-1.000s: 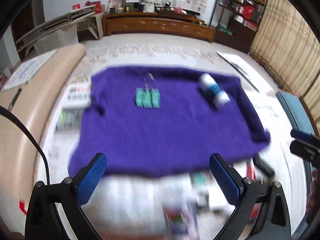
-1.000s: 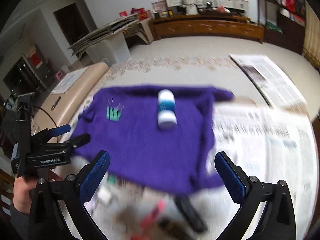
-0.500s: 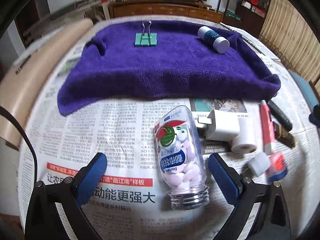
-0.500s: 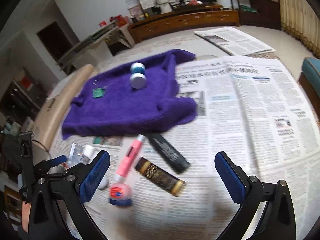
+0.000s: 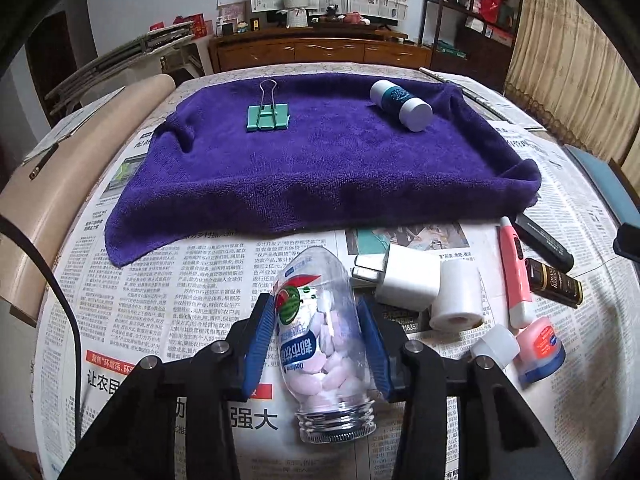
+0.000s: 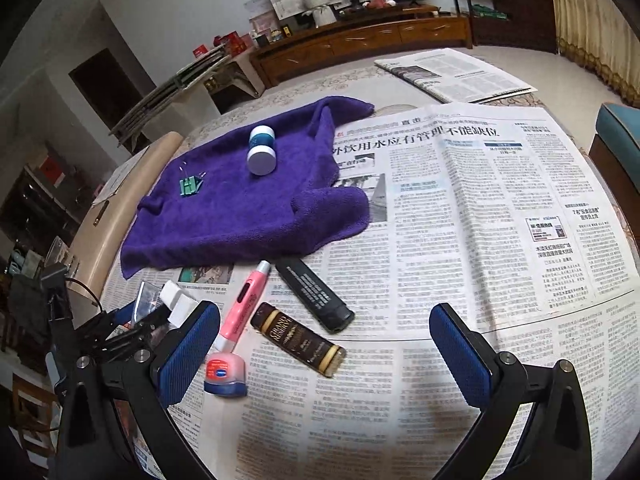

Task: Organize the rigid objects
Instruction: 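Grasp the clear candy bottle with the left tool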

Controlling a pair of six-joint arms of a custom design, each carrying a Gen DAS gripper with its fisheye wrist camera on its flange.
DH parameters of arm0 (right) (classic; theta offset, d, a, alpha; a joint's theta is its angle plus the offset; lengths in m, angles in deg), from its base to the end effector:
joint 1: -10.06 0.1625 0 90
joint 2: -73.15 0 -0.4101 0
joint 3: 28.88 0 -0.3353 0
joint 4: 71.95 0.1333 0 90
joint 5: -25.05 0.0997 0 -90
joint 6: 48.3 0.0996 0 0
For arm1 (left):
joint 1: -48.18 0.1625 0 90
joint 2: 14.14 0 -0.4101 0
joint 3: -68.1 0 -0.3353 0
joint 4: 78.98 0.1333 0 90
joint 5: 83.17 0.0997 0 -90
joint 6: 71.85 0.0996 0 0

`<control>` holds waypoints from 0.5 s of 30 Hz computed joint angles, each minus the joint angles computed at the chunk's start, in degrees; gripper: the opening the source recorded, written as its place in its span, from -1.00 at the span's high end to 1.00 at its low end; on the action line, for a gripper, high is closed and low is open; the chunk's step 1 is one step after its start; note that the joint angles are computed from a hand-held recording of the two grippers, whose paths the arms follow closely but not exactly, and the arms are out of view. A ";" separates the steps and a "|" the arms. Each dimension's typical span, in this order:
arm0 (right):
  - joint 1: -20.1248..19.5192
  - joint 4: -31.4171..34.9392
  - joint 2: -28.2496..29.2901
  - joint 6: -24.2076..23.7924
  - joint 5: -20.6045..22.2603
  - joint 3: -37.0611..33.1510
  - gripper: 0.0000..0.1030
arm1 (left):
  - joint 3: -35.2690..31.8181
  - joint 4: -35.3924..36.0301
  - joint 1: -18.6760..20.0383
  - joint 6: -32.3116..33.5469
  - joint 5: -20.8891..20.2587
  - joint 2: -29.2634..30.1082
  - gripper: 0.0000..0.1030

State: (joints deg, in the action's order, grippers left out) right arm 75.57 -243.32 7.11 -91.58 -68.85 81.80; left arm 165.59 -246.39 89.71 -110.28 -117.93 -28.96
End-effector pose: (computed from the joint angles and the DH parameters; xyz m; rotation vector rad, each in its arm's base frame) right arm -0.1106 -0.5479 0.2816 0.4027 -2.6174 0.6795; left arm -0.2566 -0.5146 -0.1309 0.2538 2.2637 -0.7435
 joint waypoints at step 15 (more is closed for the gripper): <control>2.21 -10.70 5.61 -13.16 -9.05 -0.99 -0.99 | 5.35 -4.59 -1.61 -1.32 -1.76 -3.00 0.22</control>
State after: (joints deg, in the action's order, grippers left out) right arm 77.78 -254.03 12.73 -104.74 -77.91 80.82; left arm 170.94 -250.97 88.10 -111.60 -119.69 -31.96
